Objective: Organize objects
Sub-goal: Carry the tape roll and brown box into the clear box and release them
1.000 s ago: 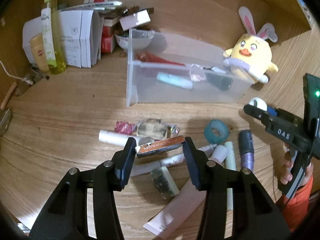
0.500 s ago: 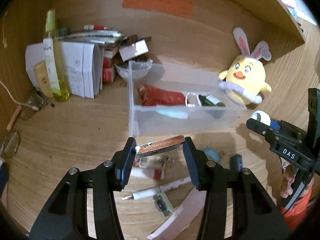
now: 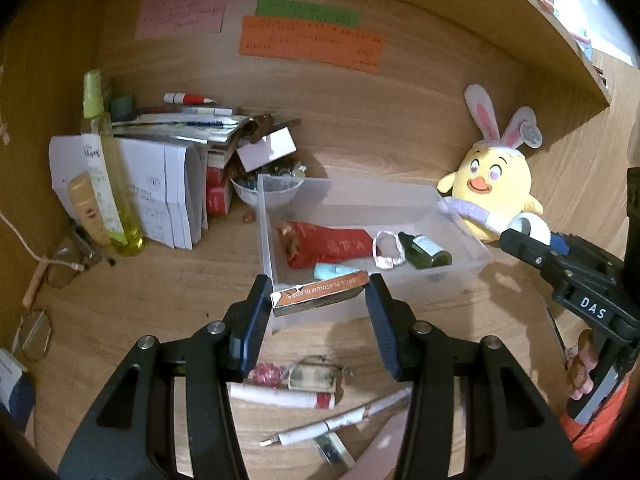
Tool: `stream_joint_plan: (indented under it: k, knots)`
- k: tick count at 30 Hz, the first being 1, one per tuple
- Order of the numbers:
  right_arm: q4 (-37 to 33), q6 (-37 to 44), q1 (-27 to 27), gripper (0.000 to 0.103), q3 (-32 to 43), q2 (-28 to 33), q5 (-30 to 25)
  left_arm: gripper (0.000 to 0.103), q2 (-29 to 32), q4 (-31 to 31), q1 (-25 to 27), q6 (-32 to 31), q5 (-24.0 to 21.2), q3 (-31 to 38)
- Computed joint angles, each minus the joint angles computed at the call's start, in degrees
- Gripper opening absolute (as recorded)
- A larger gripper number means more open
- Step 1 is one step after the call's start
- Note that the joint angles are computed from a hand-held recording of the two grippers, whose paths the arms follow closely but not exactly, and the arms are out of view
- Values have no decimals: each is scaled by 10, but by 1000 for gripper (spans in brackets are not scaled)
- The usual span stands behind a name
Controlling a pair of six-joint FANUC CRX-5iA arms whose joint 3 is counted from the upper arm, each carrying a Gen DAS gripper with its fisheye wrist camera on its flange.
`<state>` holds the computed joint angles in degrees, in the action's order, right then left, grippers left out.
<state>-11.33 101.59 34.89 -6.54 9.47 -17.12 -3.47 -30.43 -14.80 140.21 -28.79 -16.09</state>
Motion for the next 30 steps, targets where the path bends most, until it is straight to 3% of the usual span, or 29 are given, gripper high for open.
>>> stream_joint_plan:
  k: [8,13,23,30]
  knots:
    - [14,-7,6,38,25,16,4,48,16,47,29,-58,26,9]
    - [22,-4,13,38,40,28,6,48,34,129,60,-141,51,4]
    - [68,-43,25,38,74,75,-20,48,85,191,80,-215,49,26]
    - [-8,-5,2,38,161,137,-108,48,111,193,75,-232,43,46]
